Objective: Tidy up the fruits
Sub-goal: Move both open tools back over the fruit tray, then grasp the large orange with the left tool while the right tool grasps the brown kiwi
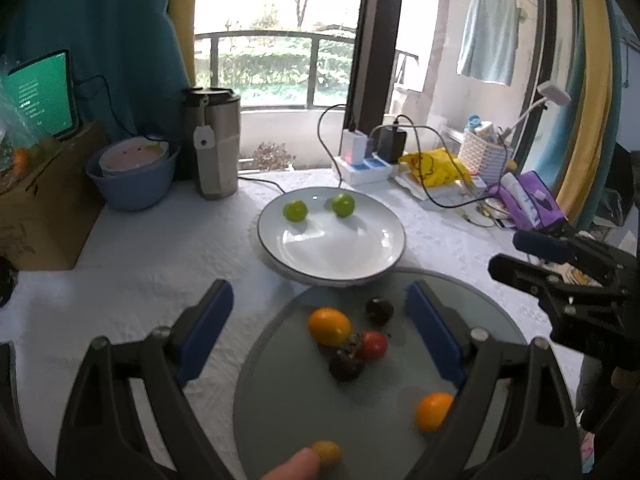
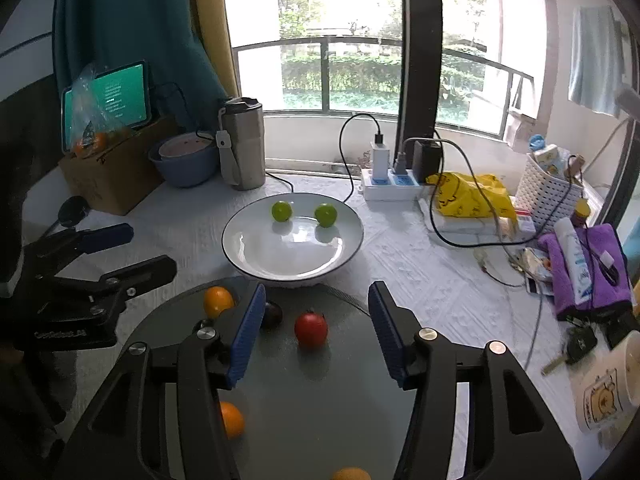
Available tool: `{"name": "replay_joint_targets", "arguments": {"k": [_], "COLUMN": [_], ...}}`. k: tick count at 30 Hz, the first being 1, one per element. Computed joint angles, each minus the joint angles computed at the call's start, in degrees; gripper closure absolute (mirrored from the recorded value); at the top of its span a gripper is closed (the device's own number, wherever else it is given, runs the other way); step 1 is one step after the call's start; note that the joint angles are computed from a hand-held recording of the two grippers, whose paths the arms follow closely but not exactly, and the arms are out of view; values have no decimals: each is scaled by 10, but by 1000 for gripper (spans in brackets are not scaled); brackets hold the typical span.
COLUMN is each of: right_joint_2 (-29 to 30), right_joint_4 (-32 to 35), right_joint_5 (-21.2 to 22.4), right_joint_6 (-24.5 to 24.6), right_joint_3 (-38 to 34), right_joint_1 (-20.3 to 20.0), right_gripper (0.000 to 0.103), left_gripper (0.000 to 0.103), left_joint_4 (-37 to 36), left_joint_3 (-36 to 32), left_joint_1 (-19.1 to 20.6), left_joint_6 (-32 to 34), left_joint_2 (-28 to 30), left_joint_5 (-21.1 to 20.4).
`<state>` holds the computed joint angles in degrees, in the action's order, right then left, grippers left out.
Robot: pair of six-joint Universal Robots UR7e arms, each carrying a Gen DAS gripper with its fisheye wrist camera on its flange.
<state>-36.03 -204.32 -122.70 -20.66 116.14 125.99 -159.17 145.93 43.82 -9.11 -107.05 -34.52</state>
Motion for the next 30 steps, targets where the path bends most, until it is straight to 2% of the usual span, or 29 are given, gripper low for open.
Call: {"name": "replay_joint_targets", "arguments": {"k": [6,14,20,30], "right_joint_2": [-15,-33,-43,-44], "right_joint_4": [-19,-47,-63,-83], "right_joint_5": [-15,-30,-30,-2], "right_joint_6": [10,28,38,45], "right_joint_3": [33,84,117,153], "right_joint_1": [4,1,-9,-36], "right_gripper": [46,46,46,46], "left_gripper": [13,13,13,14], "left_joint_4": [73,170,212,240], "left_joint_3": [29,50,61,71], "left_joint_1": [-46,-89,-111,-120], "left_joint_6": [-59,-137,-179,-217], "left_joint_2": [-44,-83,-86,-55], "left_joint_5": [25,4,-10,-33]}}
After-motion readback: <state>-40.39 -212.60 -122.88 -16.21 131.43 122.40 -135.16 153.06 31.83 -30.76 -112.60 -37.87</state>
